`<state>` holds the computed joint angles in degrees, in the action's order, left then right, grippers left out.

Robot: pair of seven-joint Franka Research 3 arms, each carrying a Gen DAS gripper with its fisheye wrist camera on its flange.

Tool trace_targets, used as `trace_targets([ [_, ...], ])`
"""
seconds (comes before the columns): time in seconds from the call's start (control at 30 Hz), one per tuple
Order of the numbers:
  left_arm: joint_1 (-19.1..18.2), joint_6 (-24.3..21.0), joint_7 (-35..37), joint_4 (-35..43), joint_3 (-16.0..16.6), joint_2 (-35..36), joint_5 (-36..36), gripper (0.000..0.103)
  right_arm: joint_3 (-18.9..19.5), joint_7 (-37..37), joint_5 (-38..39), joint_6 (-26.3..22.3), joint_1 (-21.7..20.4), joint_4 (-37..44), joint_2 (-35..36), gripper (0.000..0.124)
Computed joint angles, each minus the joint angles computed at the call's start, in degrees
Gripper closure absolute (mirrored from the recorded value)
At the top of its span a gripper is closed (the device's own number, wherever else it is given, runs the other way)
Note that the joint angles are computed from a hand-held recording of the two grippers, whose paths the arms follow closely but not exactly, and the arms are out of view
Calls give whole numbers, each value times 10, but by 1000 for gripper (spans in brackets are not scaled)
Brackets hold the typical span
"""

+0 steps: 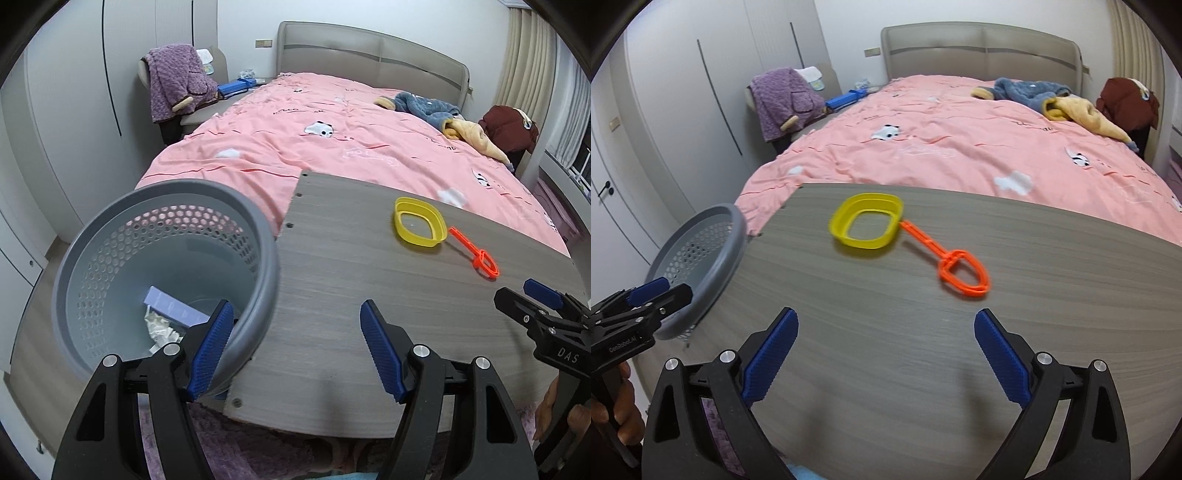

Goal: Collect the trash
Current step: 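Move both grippers back over the table toward the yellow lid and orange scoop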

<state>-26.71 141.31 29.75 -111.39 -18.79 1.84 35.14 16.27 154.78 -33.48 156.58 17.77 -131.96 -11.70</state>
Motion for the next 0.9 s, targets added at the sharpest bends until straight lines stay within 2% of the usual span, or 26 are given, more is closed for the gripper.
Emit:
trace_targets([
  [0.17,-9,-11,12,41,0,34,-3,35,-18,-31,14,-15,-11,-8,-6,29],
  [0.5,-30,-34,38,110,11,90,-16,35,-39,-90,25,-36,-19,16,30,30],
  [0.67,-39,-45,49,138,17,114,-21,35,-54,-121,33,-44,-9,33,53,42],
  [0.9,-47,-54,62,162,24,134,-28,35,-66,-142,35,-51,3,48,70,48],
])
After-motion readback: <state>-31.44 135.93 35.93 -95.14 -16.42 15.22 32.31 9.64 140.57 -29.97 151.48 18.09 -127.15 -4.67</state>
